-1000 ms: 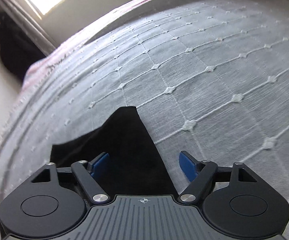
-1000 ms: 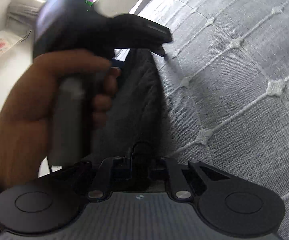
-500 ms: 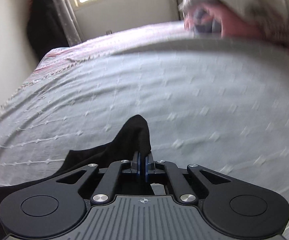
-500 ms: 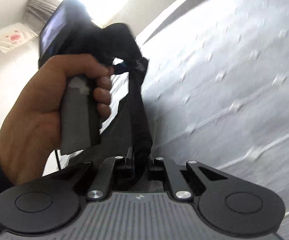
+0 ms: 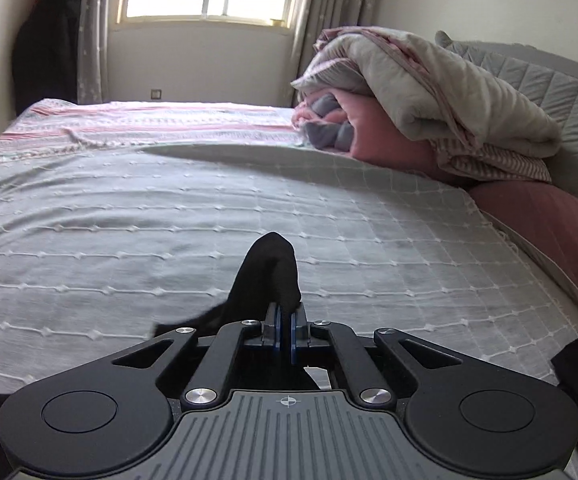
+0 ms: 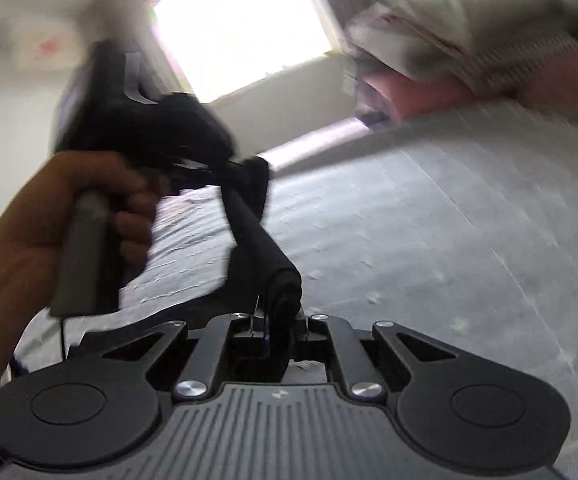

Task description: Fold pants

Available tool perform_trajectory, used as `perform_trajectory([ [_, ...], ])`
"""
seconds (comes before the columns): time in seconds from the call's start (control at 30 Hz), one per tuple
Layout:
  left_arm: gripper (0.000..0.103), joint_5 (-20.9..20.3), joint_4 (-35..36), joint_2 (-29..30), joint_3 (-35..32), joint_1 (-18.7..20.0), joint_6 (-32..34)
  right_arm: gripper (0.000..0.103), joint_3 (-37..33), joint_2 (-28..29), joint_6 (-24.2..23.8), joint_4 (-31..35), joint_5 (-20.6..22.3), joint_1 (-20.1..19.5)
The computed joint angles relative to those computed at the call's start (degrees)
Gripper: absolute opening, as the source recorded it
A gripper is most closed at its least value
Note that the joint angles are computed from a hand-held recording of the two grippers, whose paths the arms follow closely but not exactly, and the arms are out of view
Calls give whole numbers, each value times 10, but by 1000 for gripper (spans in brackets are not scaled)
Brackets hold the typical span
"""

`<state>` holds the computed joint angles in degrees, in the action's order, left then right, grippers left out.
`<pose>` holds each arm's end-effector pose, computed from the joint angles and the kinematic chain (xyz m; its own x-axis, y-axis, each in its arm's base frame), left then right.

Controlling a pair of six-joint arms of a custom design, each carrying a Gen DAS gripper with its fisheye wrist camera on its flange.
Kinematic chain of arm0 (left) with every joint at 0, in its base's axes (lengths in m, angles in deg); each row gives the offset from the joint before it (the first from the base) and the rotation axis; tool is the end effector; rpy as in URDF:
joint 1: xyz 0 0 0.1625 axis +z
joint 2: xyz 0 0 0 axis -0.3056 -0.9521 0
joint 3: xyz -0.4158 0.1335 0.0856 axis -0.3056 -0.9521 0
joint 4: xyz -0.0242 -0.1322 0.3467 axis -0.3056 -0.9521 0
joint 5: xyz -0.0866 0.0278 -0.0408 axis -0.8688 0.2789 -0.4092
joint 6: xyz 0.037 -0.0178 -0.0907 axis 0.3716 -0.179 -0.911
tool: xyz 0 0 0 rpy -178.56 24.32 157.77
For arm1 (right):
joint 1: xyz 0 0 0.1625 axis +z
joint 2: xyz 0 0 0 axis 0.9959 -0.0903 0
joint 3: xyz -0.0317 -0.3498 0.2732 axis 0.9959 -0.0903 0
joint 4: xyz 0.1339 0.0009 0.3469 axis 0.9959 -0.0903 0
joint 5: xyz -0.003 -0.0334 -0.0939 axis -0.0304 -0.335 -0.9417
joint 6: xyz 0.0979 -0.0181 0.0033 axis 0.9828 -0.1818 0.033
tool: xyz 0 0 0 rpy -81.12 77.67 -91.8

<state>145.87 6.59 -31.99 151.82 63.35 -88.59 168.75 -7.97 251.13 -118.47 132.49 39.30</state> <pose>-0.2812 -0.5500 0.1857 -0.7278 0.4782 -0.4916 0.6821 0.5790 -0.4466 0.3067 -0.3471 0.0409 -0.8763 0.1270 0.4648 -0.3986 0.3511 -0.8473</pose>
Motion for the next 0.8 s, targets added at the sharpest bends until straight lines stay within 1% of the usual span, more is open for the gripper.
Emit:
perform_trajectory([
  [0.07, 2, 7, 5, -15, -7, 15, 10, 55, -32, 18, -55, 2, -12, 9],
  [0.17, 2, 13, 18, -41, -17, 35, 24, 55, -65, 46, -115, -1, -37, 27],
  [0.23, 2, 13, 18, -61, -18, 49, 41, 55, -80, 61, -137, -1, -63, 33],
  [0.3, 2, 23, 19, -82, -17, 68, 52, 56, -102, 77, -142, 20, -94, 35],
  [0.4, 2, 36, 29, -107, -25, 103, 55, 56, -163, 119, -154, 74, -120, 34],
  [0.43, 2, 38, 33, -113, -28, 115, 56, 56, -190, 136, -153, 101, -126, 35],
  [0.47, 2, 40, 36, -118, -31, 128, 59, 56, -203, 145, -154, 123, -134, 32],
  [0.5, 2, 45, 37, -124, -32, 142, 64, 56, -220, 154, -161, 146, -146, 23],
  [0.57, 2, 58, 38, -136, -31, 169, 71, 56, -253, 179, -178, 192, -159, 19],
  [0.63, 2, 75, 37, -149, -29, 198, 71, 56, -294, 210, -188, 236, -163, 20],
  [0.7, 2, 91, 38, -156, -31, 227, 69, 56, -340, 237, -194, 287, -174, 11],
  [0.8, 2, 108, 30, -158, -25, 264, 89, 56, -397, 277, -213, 340, -167, 11],
])
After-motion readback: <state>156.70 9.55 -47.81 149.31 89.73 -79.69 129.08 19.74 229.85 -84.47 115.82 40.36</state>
